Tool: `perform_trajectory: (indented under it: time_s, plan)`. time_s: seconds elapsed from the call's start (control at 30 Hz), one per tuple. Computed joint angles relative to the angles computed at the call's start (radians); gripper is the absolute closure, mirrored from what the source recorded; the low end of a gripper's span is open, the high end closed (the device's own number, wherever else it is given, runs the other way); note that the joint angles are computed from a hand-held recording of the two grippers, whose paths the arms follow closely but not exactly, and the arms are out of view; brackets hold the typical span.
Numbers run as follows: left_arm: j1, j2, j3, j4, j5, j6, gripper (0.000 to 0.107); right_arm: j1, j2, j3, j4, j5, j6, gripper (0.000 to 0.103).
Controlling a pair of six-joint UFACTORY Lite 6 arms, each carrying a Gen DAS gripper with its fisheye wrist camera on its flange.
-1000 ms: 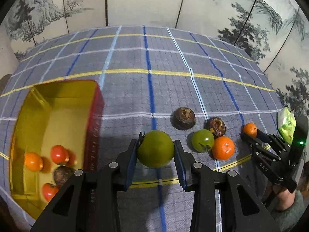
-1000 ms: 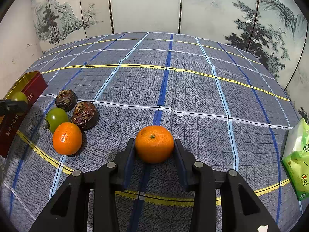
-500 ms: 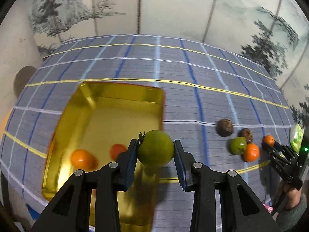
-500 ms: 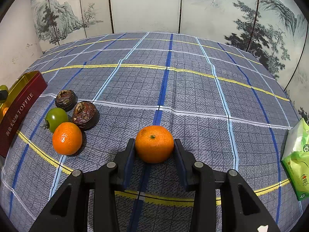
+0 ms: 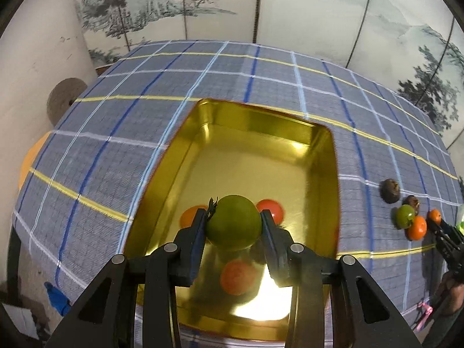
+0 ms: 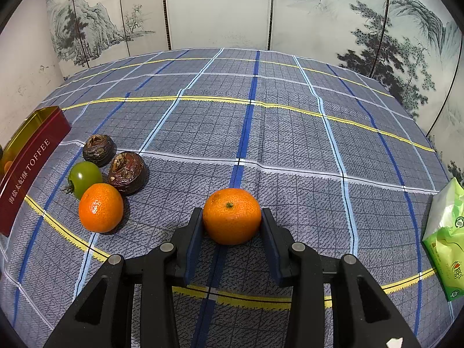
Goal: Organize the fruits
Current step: 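Carry the green tomato into the gold tin and open the left gripper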
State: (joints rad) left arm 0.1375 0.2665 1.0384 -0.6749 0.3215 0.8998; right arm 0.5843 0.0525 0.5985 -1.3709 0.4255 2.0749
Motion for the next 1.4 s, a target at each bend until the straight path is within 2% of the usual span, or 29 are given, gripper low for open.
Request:
perform_trajectory:
  time_s: [0.37, 1.4]
  plan:
    - [0.060, 0.025, -0.017, -0.036, 0.004, 0.073, 0.069, 0.000, 0.000, -0.001, -0.001, 0.000, 0.001, 0.066]
    - [0.073, 0.045, -0.054, -0.098, 0.002, 0.165, 0.069, -0.003, -0.005, -0.007, -0.003, -0.002, 0.000, 0.066]
